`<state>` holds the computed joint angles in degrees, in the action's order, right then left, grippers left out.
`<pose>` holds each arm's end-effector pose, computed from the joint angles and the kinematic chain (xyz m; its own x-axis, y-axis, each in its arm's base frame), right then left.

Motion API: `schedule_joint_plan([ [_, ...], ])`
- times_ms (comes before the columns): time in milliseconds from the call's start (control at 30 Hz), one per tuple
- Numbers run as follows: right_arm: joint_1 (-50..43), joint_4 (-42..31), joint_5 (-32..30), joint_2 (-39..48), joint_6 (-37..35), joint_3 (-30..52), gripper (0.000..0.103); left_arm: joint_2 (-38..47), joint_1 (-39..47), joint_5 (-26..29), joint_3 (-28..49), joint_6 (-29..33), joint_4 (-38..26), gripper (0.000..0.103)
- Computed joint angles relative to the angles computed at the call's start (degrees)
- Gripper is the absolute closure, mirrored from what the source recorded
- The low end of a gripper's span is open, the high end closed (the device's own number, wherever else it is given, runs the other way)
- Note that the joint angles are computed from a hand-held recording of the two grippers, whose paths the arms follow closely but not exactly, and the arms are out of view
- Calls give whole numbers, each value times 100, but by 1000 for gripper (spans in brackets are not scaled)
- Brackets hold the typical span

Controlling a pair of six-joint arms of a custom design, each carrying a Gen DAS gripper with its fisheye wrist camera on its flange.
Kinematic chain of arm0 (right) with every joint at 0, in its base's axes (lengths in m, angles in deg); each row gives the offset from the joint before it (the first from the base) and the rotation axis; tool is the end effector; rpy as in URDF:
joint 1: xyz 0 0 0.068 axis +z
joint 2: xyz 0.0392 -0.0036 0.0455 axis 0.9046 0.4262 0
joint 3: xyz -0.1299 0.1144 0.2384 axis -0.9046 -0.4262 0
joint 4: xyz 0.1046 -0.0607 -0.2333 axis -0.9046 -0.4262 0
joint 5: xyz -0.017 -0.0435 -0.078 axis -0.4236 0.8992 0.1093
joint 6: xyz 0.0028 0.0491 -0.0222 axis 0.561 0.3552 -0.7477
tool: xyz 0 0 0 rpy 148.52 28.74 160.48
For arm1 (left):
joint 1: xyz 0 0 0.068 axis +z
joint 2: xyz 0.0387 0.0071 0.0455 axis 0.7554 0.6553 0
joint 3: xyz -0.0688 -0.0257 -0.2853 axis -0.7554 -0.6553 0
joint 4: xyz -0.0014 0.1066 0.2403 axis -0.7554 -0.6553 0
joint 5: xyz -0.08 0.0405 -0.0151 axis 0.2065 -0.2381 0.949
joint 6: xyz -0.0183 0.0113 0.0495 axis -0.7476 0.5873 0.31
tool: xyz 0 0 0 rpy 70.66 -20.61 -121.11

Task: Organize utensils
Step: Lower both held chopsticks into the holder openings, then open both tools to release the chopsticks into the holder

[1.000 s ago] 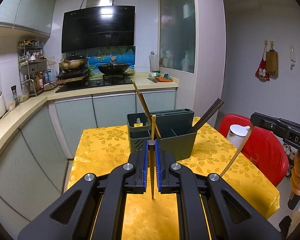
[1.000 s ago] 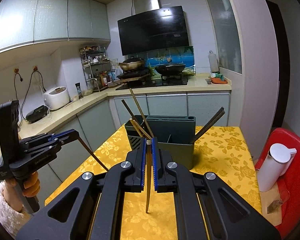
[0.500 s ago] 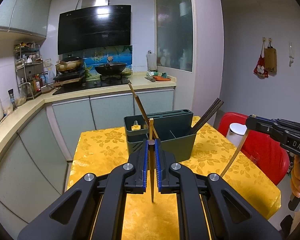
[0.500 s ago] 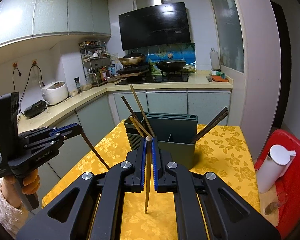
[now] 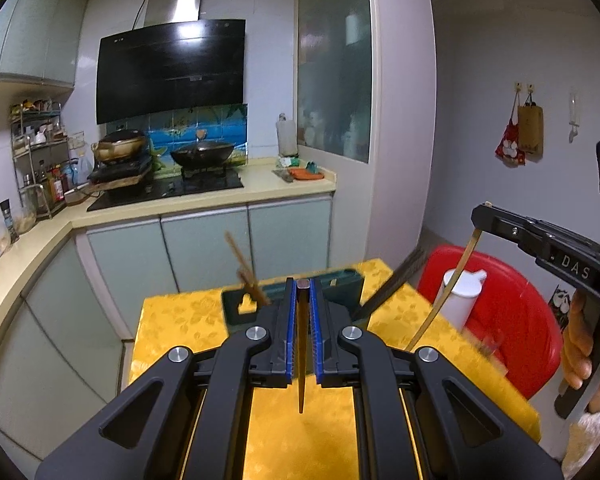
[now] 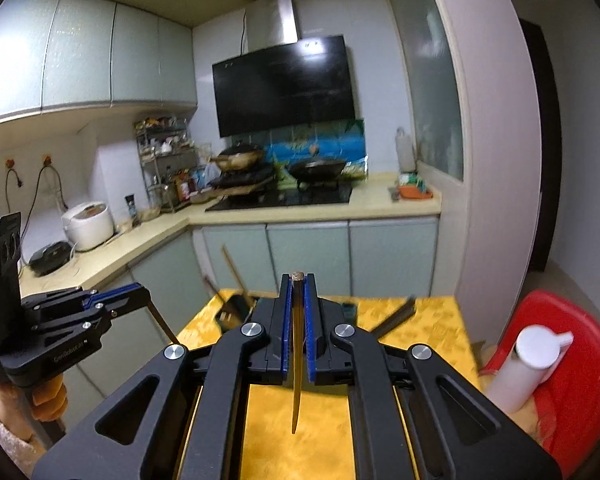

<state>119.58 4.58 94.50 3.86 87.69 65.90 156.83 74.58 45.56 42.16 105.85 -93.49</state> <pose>0.1461 0.1576 0.2933 -0.2883 0.1382 -0.9475 0.0764 0.9897 0.1211 0.2369 0.0803 0.2914 -0.3153 0.2568 -0.9136 0.6356 0.7720 -0.0023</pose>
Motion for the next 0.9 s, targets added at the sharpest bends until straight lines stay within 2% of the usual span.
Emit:
schedule_joint_plan([
  [200, -715, 484, -274, -23, -741, 207, 96, -76, -758, -384, 296, -1353, 627, 97],
  [367, -1192, 926, -433, 229, -1177, 351, 96, -51, -1430, -1075, 272, -2138, 1482, 97],
  [633, -1787, 1621, -842, 848, -1557, 459, 96, 434, -2136, -1863, 348, -2728, 2257, 97],
  [900, -2249, 2020, -1305, 1636, -1431, 385, 96, 1187, -2467, -2458, 217, -2618, 2694, 97],
])
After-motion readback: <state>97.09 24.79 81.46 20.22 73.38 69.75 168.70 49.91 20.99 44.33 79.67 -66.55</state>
